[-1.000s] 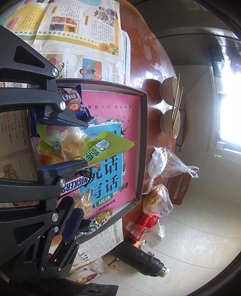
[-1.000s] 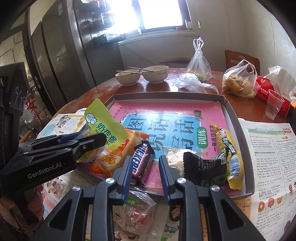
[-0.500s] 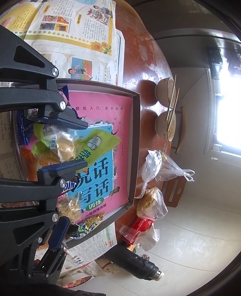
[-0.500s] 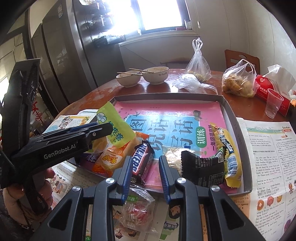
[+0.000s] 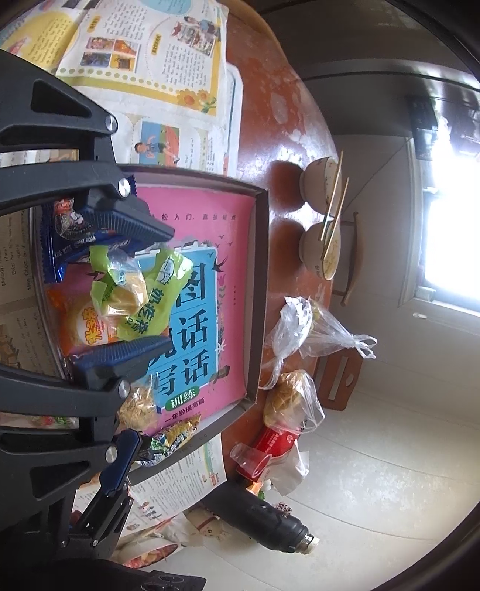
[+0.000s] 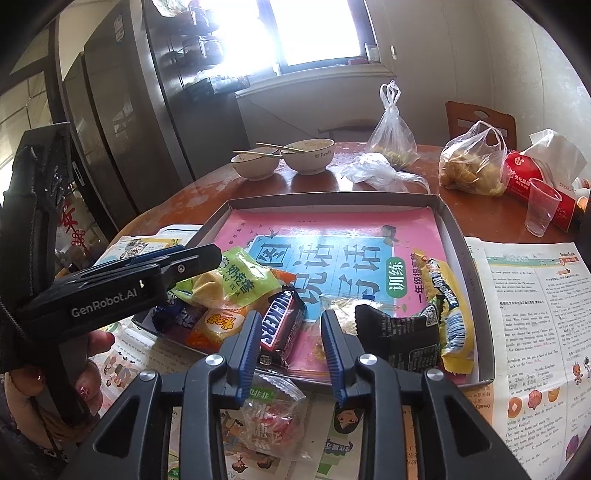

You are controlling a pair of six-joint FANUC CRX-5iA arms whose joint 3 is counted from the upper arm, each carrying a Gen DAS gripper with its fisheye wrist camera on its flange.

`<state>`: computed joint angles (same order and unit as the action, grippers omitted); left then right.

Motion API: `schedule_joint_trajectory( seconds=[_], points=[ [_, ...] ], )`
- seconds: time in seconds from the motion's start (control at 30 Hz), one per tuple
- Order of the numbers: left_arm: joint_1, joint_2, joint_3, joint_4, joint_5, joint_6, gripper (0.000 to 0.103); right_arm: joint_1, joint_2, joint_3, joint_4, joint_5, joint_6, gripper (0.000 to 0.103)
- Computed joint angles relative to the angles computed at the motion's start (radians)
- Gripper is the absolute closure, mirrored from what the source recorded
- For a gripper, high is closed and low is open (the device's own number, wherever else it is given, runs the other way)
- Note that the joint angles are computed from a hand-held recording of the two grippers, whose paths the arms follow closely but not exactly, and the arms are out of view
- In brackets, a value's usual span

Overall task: Organize snacks
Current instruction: 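Lower the green-labeled bag into the tray and open the left tool, then move both open tools back from the tray toward the remaining clear bags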

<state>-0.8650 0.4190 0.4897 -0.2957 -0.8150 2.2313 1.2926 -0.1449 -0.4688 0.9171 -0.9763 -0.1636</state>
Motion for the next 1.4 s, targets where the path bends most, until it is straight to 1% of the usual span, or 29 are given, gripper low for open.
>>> schedule_joint_trajectory(
  seconds=[0.17,0.3,0.43,0.57,0.63,0.8,0.9,1.03,1.13,1.27,1.4],
  points=[
    [-0.007,-0.010,0.001,-0.020,-0.011,0.012,0.045,0.003,-0.005,-0.001,0.005,-0.009,-0.009,0.063],
    [-0.011,-0.015,0.001,-0.031,-0.019,0.021,0.044,0.007,-0.009,-0.002,0.012,-0.018,-0.014,0.061],
    [-0.015,-0.026,-0.006,-0.039,-0.017,0.034,0.037,0.013,-0.011,-0.002,0.020,-0.030,-0.023,0.058],
    [-0.022,-0.035,-0.007,-0.055,-0.024,0.044,0.035,0.018,-0.017,-0.006,0.032,-0.039,-0.036,0.053],
    [-0.025,-0.039,-0.009,-0.058,-0.029,0.050,0.032,0.021,-0.019,-0.008,0.038,-0.043,-0.039,0.052],
    [-0.038,-0.054,-0.015,-0.078,-0.042,0.062,0.031,0.031,-0.023,-0.007,0.048,-0.061,-0.045,0.042],
    [-0.049,-0.059,-0.014,-0.091,-0.052,0.066,0.030,0.037,-0.024,-0.005,0.051,-0.071,-0.042,0.039],
    [-0.059,-0.065,-0.017,-0.105,-0.062,0.074,0.027,0.045,-0.025,0.000,0.053,-0.085,-0.027,0.037],
    [-0.063,-0.077,-0.031,-0.109,-0.059,0.076,0.027,0.054,-0.025,0.004,0.056,-0.096,-0.021,0.036],
    [-0.071,-0.088,-0.044,-0.112,-0.065,0.072,0.027,0.060,-0.029,0.003,0.065,-0.105,-0.026,0.032],
    [-0.078,-0.096,-0.051,-0.118,-0.072,0.060,0.027,0.067,-0.033,0.003,0.061,-0.108,-0.014,0.032]
  ],
)
